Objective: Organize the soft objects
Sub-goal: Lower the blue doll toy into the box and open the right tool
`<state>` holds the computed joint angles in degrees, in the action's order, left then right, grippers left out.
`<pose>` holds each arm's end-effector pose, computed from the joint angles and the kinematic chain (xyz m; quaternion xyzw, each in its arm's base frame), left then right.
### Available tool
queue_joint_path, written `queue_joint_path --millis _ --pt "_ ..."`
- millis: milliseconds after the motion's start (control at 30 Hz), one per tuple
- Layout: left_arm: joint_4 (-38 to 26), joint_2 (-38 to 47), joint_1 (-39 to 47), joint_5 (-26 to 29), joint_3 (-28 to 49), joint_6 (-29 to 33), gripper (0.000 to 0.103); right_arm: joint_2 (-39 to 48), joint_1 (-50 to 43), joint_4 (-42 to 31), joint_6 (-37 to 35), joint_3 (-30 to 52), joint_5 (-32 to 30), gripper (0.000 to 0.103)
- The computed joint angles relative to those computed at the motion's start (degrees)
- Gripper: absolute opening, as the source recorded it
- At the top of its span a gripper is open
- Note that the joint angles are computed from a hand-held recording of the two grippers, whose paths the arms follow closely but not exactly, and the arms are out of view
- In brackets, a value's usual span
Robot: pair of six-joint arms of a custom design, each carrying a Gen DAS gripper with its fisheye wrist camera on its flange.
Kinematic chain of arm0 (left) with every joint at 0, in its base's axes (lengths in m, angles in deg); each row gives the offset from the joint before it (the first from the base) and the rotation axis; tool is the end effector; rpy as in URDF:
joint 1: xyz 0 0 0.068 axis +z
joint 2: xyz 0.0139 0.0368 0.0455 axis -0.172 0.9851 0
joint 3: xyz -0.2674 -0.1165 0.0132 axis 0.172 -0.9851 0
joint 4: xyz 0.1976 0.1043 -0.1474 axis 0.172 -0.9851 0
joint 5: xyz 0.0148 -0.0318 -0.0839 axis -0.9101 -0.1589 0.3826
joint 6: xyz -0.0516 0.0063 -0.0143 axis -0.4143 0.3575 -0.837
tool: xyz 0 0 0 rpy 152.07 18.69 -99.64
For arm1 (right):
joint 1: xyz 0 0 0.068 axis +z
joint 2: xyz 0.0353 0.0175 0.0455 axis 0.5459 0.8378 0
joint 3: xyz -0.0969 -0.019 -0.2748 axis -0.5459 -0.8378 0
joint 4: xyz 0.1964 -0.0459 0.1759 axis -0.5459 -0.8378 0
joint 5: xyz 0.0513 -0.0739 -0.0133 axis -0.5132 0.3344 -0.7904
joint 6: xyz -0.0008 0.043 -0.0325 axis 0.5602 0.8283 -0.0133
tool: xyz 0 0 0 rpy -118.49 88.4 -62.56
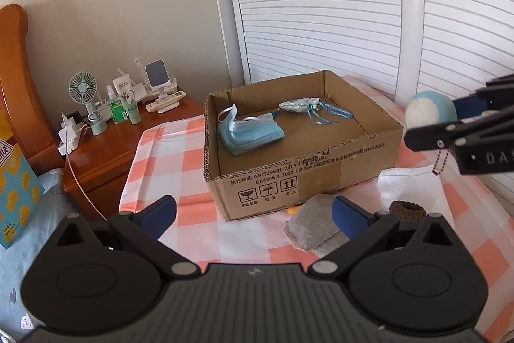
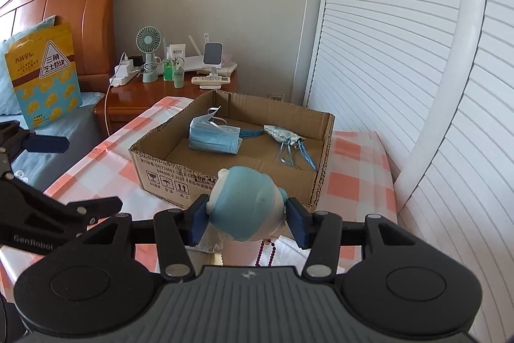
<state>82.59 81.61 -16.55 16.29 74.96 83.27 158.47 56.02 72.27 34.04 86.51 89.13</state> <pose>0.2723 -0.0263 0.1598 0.0412 0.8903 0.0542 0.4503 0.2746 0.1158 0.2027 -0.2160 0.8703 0.0655 0.4377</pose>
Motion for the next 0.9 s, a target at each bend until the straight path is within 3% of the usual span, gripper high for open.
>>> queue_joint_path --millis 600,633,700,733,900 --pt "-1.5 -1.9 2.1 0.47 -2.33 -1.5 0.102 23.92 -1.16 -8.86 3.03 27.73 1.5 0.057" --pt "-1.63 -1.84 2.24 0.44 -2.32 -1.53 0.102 25.01 -1.2 -9.1 3.59 28.77 1.5 0.06" --pt "-1.87 -1.75 2.58 0.45 -2.31 -1.56 0.102 26.36 -1.19 -8.4 4.09 29.59 1.5 0.083" --pt "-2.07 -1.77 2.7 0.5 -2.29 -1.56 0.102 26.42 -1.04 -6.94 4.71 28.9 2.15 0.1" --pt "-2.46 -1.9 3.47 0.92 -2.41 -1.27 0.102 25.06 -1.1 -4.35 7.24 25.67 2.07 0.103"
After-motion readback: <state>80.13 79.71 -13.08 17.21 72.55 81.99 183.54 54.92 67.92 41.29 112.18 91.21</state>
